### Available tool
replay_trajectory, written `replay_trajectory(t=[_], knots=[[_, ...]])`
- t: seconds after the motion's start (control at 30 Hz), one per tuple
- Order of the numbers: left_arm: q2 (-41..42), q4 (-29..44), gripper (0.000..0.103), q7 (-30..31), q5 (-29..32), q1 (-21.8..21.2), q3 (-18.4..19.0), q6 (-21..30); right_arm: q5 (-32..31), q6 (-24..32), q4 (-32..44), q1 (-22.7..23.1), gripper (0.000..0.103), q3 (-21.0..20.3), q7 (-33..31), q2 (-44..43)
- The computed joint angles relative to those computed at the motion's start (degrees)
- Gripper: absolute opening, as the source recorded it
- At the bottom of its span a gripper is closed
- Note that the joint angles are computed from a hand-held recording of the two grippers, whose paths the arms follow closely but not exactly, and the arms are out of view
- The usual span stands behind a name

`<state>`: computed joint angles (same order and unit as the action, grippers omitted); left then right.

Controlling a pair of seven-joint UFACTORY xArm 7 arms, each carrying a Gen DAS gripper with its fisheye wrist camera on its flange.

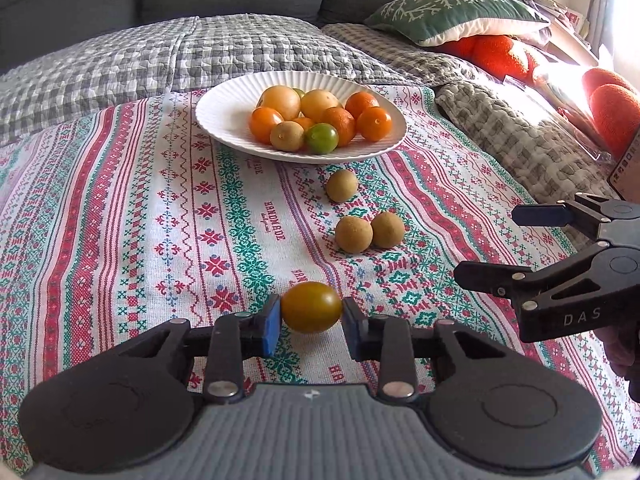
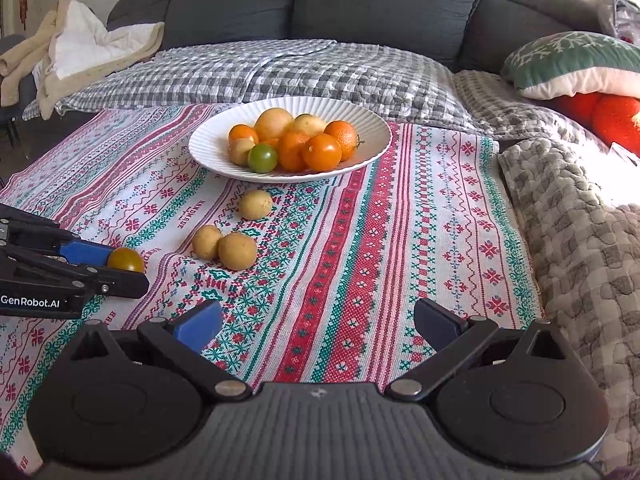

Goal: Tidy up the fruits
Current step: 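Grasp a yellow-orange cherry tomato with the left tool, then grasp a small brown round fruit with the right tool while the left tool holds the tomato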

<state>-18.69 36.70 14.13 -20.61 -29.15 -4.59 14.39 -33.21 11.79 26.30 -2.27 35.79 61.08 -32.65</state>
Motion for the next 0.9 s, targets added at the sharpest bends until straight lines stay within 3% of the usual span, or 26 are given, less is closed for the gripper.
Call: replay_trajectory(t=[0.3,0.63,0.9], knots=[[-1.9,-1.2,0.028,1.4,-0.4,0.3,1.4,0.9,-4.8,-0.6,5.4,-4.5,0.096,3.9,2.1,6.3],[-3.1,-1.9,0.028,1.5,-0.5,1.4,2.0,1.6,-14.6,1.0,10.5,-4.7,0.068,3.1,9.3,13.4],[-3.3,-2.1,0.028,0.9,0.0,2.0,1.9,1.6,-22.3,0.4,12.9,-1.2,0.047,-1.2,13.0,17.3]])
